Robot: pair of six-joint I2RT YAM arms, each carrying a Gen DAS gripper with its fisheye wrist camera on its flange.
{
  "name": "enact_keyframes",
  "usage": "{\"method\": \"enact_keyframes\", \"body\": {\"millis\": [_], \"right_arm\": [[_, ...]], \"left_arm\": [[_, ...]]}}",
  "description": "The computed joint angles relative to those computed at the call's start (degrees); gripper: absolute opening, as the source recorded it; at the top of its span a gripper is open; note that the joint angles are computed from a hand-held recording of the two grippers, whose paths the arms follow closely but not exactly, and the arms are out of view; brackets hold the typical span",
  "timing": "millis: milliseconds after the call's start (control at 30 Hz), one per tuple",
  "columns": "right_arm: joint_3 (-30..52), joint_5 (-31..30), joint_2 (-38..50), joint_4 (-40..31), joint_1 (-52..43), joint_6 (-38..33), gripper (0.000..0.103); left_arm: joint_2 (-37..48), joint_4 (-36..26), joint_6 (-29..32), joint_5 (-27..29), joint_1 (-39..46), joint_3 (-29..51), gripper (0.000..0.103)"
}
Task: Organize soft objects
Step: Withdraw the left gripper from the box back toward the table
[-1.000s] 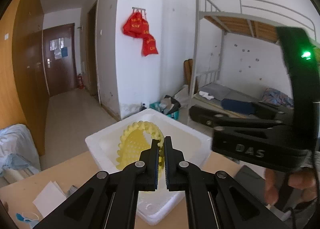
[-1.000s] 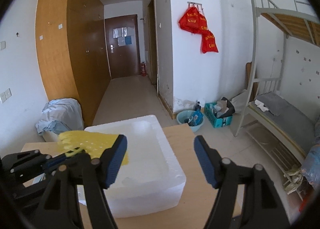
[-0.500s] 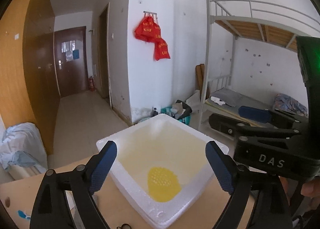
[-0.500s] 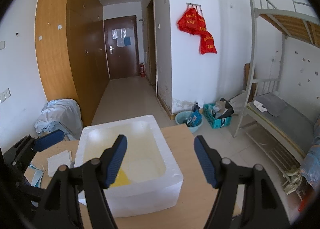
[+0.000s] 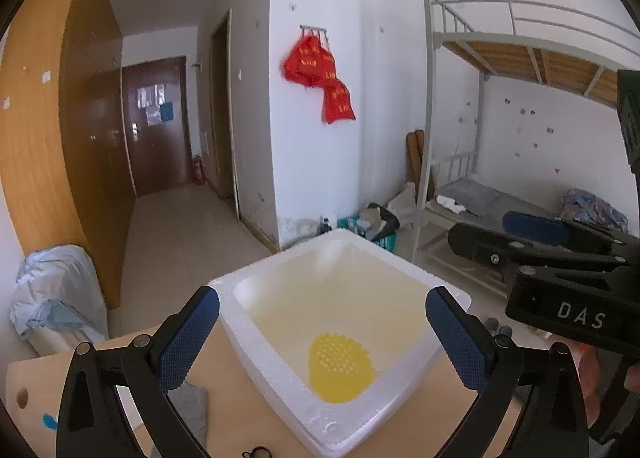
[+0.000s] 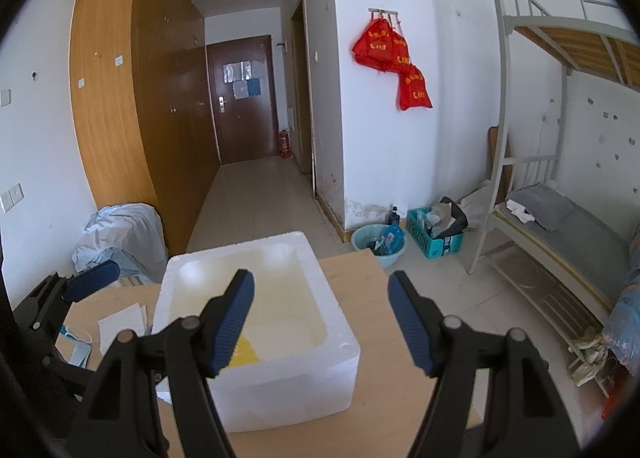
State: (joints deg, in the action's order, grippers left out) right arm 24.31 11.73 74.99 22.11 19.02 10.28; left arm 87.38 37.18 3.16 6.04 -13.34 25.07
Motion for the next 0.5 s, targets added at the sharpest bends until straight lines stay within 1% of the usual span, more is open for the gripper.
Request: {"method": "enact_keyframes", "body": {"millis": [67,167,233,267,333,467,500], "right_arm": [[-0.3,-0.2,-0.8,-0.2,-0.2,0.0,0.073],[-0.9,-0.9,-2.0,-0.7,-0.7,0.1,0.073],[-1.0,-0.8,-2.4,-0.9,-0.7,-0.2,0.073],[-1.3,-0.8,-2.9,-0.8,-0.6,-0.3,0.073],[-2.1,-1.1,-3.9,-0.8,-0.5,0.0,0.073],[-4.1,-1.5,-6.4,-1.2,1.1,0.6,0.073],[-4.6,-1.4,-7.3,-1.6,2.2,0.8,0.073]], "left_arm": [[-0.1,-0.1,0.4,0.3,0.1,-0.1,0.103],[-0.5,-0.6,0.6,-1.6,0.0,0.0,0.103],[-2.3,-1.7,0.1,0.0,1.3,-0.8,0.103],[-3.6,-1.8,0.0,-0.4,1.4,-1.5,0.103],[-6.6,-2.3,-0.1,-1.2,2.2,-3.4,0.103],[-16.0,-5.4,-0.2,0.9,6.2,-8.5,0.103],[-18.9,-7.0,-0.1,1.6,7.5,-9.8,0.103]]}}
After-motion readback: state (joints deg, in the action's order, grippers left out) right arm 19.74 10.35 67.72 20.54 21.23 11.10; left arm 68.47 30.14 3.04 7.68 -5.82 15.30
